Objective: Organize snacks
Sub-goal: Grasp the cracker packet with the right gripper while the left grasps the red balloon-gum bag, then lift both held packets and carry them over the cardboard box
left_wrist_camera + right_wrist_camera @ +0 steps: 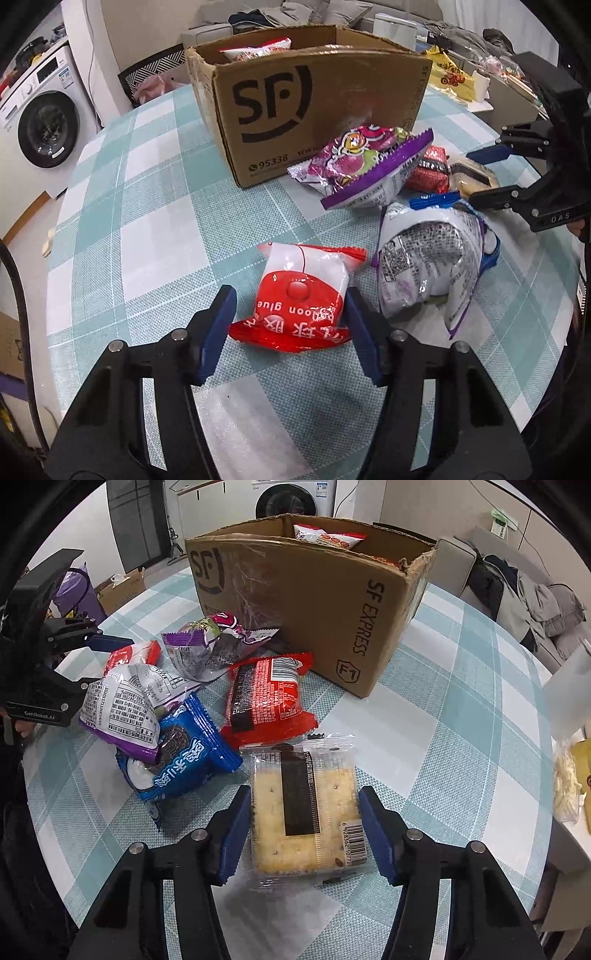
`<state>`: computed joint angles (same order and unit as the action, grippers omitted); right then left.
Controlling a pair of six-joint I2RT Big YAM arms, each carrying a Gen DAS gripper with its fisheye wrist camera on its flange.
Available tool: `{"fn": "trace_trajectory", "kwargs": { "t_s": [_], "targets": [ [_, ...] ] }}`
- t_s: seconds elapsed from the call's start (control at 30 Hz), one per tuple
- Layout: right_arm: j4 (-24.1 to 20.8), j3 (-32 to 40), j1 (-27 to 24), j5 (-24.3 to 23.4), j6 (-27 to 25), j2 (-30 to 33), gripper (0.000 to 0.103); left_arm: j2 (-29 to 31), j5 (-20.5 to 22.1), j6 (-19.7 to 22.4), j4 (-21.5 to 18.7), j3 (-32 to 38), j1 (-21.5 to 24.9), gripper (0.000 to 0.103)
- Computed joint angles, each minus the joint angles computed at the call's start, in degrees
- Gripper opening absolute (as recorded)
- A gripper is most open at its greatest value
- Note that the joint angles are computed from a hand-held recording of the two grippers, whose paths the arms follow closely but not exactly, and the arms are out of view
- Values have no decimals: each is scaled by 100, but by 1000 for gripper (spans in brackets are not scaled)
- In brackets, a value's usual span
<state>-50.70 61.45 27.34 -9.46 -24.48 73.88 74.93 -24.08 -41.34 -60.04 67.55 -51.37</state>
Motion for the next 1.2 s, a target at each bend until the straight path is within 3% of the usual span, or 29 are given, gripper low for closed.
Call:
{"fn": "trace_trajectory", "kwargs": {
  "t_s": [0.7, 1.03, 1.13, 1.2],
  "targets": [
    [230, -117, -43, -499, -91, -602, 59, -504, -271, -123, 314, -102, -74, 55],
    [200, -121, 17, -447, -155, -594, 59, -26, -30, -25, -132, 54, -55, 56],
    [206, -116, 7, -464, -156, -581, 59, -17, 7, 32, 81, -59, -43, 56],
    [217, -124, 0, -470, -144, -599, 59, -59, -35, 38, 185, -122, -51, 49]
  ]
}}
